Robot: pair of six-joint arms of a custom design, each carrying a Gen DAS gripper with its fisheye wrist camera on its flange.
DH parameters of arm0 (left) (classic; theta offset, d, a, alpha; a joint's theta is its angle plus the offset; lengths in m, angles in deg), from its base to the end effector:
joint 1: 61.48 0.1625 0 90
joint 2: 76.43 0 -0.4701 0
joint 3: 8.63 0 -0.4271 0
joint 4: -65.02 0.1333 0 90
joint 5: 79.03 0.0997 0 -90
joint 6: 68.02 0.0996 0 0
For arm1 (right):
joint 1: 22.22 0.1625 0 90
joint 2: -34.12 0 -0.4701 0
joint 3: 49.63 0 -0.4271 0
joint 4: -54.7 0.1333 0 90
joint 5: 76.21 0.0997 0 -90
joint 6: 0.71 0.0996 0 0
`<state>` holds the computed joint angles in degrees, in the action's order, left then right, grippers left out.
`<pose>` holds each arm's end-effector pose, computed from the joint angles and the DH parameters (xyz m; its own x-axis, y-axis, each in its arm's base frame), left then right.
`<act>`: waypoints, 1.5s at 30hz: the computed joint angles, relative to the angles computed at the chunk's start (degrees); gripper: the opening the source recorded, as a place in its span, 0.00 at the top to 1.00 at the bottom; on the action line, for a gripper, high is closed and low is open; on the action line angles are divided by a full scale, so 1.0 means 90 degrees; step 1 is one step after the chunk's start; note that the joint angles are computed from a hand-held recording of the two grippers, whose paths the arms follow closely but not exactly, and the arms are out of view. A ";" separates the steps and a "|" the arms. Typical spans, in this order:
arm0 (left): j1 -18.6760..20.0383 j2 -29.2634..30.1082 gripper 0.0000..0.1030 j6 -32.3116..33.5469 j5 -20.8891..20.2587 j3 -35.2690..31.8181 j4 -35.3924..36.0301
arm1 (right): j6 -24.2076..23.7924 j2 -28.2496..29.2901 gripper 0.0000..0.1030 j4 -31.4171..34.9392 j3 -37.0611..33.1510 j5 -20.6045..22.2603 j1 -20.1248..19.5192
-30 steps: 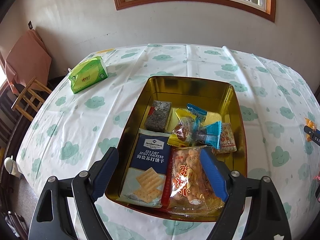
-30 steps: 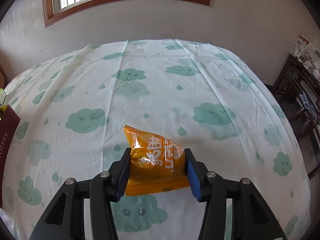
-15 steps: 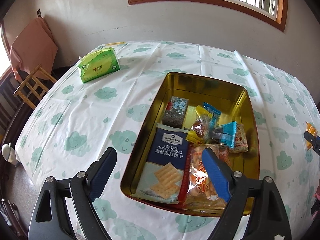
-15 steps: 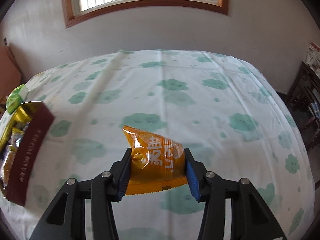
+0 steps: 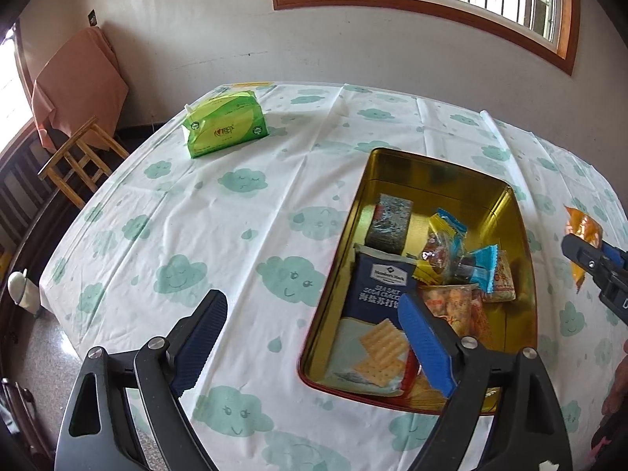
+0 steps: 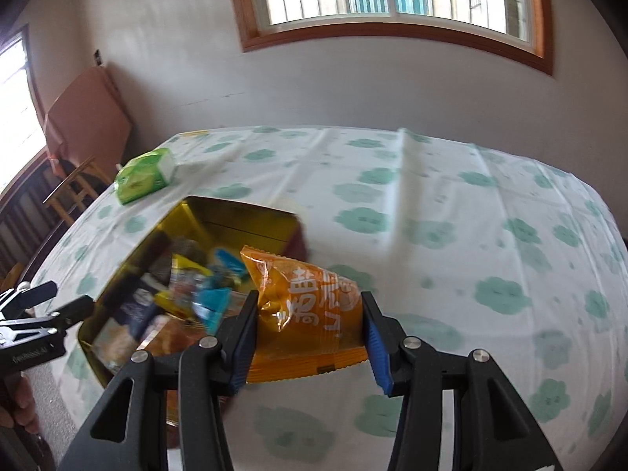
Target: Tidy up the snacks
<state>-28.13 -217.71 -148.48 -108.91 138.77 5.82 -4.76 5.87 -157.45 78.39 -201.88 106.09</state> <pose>0.0307 -0.2427 0.3115 -0.6319 -0.3170 -0.7073 0.2697 0.7656 -0.5841 0.3471 -0.3179 -0.0728 -0.7327 -0.3798 0.5647 -0.6265 0.7005 -0.3417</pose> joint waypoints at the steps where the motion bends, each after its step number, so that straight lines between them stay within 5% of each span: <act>1: 0.0024 -0.0030 0.15 -0.0010 0.0014 -0.0020 0.0047 | 0.0004 0.0047 0.52 0.0095 -0.0091 0.0058 0.0050; 12: 0.0515 -0.0342 0.15 -0.0024 0.0214 -0.0239 0.0469 | 0.0018 0.0604 0.52 0.0900 -0.0956 0.0087 0.0386; 21: 0.0435 -0.0447 0.15 -0.0473 0.0231 -0.0416 0.1128 | 0.0313 0.0967 0.52 0.1394 -0.1404 -0.0406 0.0455; 31: 0.0379 -0.0444 0.15 -0.0466 0.0182 -0.0421 0.1147 | 0.0595 0.1014 0.49 0.1609 -0.1402 -0.0317 0.0345; 34: 0.0253 -0.0425 0.15 -0.0584 0.0103 -0.0411 0.1245 | 0.0516 0.1003 0.44 0.1627 -0.1396 -0.0325 0.0375; 37: 0.0127 -0.0407 0.15 -0.0724 0.0024 -0.0405 0.1372 | 0.0295 0.1021 0.24 0.1389 -0.1353 -0.0372 0.0470; 45: -0.0375 -0.0454 0.15 -0.1287 -0.0273 -0.0453 0.1962 | 0.0233 0.0806 0.20 0.1004 -0.1016 -0.0197 0.0711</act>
<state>-31.51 -221.80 -160.07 -111.37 134.69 23.48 -2.67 13.12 -148.41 69.25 -203.65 112.49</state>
